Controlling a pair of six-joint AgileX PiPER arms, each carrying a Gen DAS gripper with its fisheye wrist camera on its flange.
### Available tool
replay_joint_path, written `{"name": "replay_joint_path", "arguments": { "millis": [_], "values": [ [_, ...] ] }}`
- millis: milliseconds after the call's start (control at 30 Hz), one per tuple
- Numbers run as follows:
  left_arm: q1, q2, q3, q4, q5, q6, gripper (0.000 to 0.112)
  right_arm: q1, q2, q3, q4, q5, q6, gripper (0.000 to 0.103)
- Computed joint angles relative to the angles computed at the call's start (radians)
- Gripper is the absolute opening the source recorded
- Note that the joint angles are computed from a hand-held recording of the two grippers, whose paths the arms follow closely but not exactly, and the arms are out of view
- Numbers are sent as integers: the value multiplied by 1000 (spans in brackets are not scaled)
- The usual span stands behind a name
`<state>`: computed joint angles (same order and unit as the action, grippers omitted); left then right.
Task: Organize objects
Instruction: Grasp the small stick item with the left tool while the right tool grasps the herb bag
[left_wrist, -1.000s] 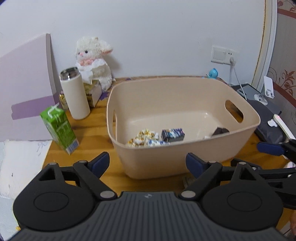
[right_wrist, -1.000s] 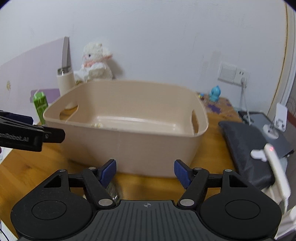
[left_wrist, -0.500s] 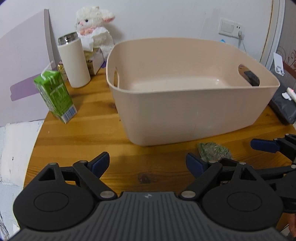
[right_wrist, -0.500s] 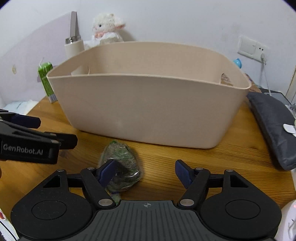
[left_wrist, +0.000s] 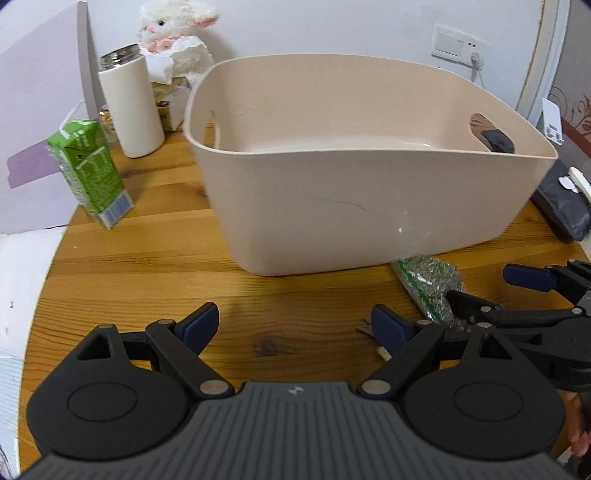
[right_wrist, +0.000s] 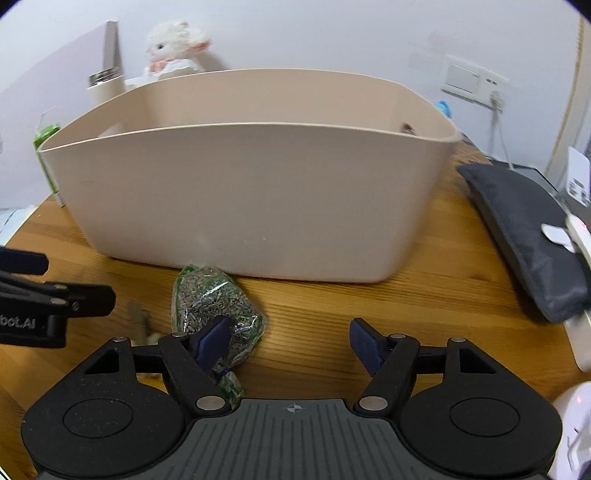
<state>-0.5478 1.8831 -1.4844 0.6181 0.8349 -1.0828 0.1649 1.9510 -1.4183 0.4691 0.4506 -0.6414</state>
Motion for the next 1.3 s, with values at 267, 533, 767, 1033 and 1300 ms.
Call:
{"name": "replay_joint_path", "arguments": {
  "millis": [267,533,767,1033,1300],
  "values": [
    [-20,55,-54,-66,-24,49,90,-62,-37,44,68,-9,-43,72],
    [-13,65,-37,-114,-68,64,90,-69,-115,115,216,16,-248,72],
    [-21,52,7,-54,-78,17,86,-56,-73,76,226,69,-243,72],
    [-3,40,33,-41,-102,17,86,-46,-23,35,180,85,-205,72],
    [28,58,19,-107,-203,139,87,-44,-3,17,120,50,-185,71]
  ]
}}
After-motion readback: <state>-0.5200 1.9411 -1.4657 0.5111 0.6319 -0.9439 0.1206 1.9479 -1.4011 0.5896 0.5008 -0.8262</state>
